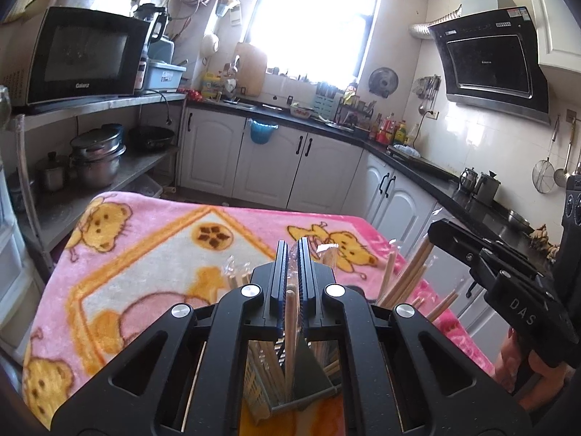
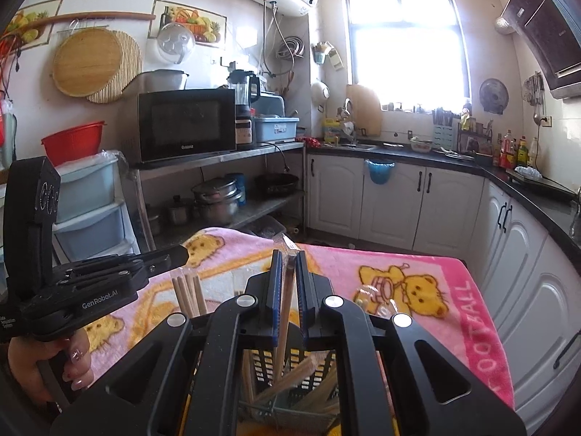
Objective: Organize utensils
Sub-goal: 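Lower the left tool's chopstick into the caddy while the right tool lowers its own, then open the left tool to release its chopstick while the right tool opens too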
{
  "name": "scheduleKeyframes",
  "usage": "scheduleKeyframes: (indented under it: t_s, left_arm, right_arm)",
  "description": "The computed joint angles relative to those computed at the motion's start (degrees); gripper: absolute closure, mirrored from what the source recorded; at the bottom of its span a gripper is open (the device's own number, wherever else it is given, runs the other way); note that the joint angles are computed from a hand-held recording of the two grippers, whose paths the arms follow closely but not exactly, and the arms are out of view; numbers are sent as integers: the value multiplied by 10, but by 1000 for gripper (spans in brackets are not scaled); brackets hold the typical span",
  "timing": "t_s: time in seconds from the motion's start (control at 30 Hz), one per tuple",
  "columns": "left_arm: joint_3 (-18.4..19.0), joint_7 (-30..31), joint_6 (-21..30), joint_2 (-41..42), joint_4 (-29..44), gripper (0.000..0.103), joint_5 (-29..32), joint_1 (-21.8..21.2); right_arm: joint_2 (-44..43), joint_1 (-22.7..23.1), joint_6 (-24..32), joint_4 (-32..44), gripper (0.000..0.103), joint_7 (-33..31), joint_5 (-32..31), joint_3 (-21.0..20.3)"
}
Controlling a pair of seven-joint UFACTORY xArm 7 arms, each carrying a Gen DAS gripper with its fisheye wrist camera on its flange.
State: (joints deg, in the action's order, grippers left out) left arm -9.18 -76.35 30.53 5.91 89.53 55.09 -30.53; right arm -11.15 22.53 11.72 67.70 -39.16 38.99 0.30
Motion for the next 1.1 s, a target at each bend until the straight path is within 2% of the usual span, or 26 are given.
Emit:
scheduleKeyframes:
  t_s: [0.1, 0.17, 0.23, 0.3, 0.43, 0.5, 0.57, 0.63, 0.67, 0.73, 0.8, 0.87, 1.1]
  left_arm:
    - [-3, 1, 7, -4, -9, 101, -6, -1]
    - [-5, -1, 14, -7, -13, 100, -9, -2]
    - [-7, -4, 16, -11, -19, 94, -12, -1]
    - [-9, -6, 22, -15, -24, 82, -16, 0]
    - [-17, -15, 31, -31, -38, 73, -17, 4]
    - [-21, -17, 36, -37, -44, 62, -18, 7]
    - [-27, -18, 43, -44, -49, 56, -20, 10]
    - [-32, -23, 45, -53, -58, 45, -22, 14]
    - [-35, -27, 50, -59, -63, 35, -25, 15]
    - [-42, -36, 55, -68, -71, 28, -25, 20]
    - [-50, -41, 66, -75, -73, 15, -23, 23]
    - [-57, -39, 74, -80, -75, 10, -22, 24]
    - [-83, -47, 118, -107, -94, 10, -28, 26]
  right_arm:
    - [-9, -9, 2, -14, 85, 17, -17, 4]
    - [-14, -12, 3, -22, 82, 26, -30, 5]
    - [-18, -14, 9, -28, 80, 36, -41, 3]
    - [-23, -13, 13, -32, 76, 42, -48, 1]
    - [-38, -6, 12, -50, 70, 40, -47, -10]
    - [-47, -3, 14, -59, 66, 41, -47, -14]
    - [-55, -2, 14, -67, 63, 45, -51, -17]
    - [-64, -4, 16, -75, 59, 54, -59, -17]
    - [-69, -2, 17, -79, 58, 56, -61, -20]
    - [-81, 2, 16, -90, 53, 59, -63, -24]
    - [-94, 9, 17, -101, 49, 59, -65, -30]
    - [-107, 14, 15, -113, 46, 61, -69, -34]
    - [-150, 31, 9, -152, 28, 75, -86, -49]
